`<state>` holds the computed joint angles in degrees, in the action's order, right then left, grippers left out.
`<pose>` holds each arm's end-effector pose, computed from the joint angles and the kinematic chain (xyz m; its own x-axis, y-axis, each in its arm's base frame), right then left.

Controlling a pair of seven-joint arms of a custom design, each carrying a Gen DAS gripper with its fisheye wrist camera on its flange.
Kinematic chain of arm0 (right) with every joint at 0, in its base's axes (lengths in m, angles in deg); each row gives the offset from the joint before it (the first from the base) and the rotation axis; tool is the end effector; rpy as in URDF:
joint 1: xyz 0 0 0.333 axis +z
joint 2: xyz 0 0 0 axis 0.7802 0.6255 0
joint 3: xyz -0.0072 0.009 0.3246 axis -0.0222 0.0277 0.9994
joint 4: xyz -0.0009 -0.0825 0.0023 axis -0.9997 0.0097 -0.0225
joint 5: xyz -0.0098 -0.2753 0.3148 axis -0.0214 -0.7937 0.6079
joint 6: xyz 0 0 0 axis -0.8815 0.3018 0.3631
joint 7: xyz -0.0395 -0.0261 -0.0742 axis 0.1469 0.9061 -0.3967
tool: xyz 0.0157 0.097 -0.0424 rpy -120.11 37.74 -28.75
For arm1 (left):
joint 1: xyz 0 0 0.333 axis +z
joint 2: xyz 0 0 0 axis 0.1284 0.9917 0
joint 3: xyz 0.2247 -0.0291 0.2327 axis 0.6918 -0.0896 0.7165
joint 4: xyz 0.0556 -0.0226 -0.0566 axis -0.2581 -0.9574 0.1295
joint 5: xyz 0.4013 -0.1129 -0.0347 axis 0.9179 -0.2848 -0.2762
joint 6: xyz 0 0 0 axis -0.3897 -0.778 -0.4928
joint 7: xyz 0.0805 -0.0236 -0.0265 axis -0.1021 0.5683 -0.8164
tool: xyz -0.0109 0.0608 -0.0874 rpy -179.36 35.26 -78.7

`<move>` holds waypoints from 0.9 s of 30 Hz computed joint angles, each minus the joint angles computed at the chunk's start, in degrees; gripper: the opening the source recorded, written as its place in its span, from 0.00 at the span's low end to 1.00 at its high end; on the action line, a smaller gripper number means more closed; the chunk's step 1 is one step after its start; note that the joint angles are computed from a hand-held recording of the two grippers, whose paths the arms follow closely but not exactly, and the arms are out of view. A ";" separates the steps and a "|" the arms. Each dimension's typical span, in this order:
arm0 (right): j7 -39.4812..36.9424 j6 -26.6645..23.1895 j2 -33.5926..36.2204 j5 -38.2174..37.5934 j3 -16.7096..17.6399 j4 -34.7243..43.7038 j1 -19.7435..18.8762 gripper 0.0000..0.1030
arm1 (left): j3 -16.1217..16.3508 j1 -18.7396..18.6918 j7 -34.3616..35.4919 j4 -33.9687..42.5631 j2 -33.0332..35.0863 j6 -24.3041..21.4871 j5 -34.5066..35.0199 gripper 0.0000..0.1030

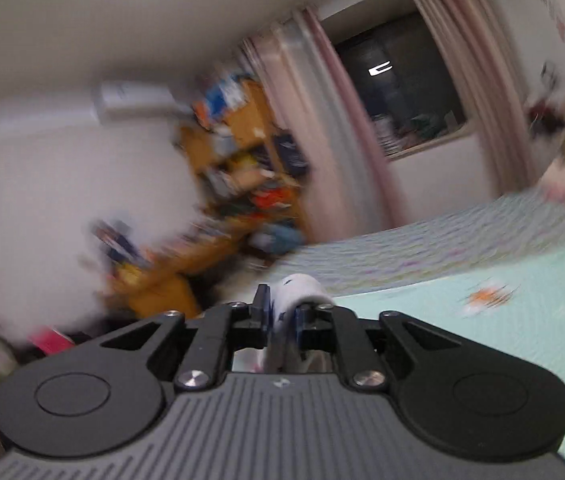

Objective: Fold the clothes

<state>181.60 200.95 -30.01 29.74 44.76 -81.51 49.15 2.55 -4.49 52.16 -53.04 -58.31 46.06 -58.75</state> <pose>0.4336 0.0364 0.7067 -0.0113 -0.9516 -0.3072 -0.1476 0.3054 -0.9407 0.5145 -0.2013 0.6251 -0.5327 -0.8385 0.1147 -0.7206 0.3783 -0.5810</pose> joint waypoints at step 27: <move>32.12 -29.10 -11.59 -18.43 7.21 -17.70 -10.23 0.86 | -1.00 -0.09 1.56 -6.25 0.29 2.33 5.19 0.96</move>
<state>213.72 171.86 -41.60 11.31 51.97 -99.21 38.92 1.55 -4.58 53.72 -59.29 -58.03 48.39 -53.57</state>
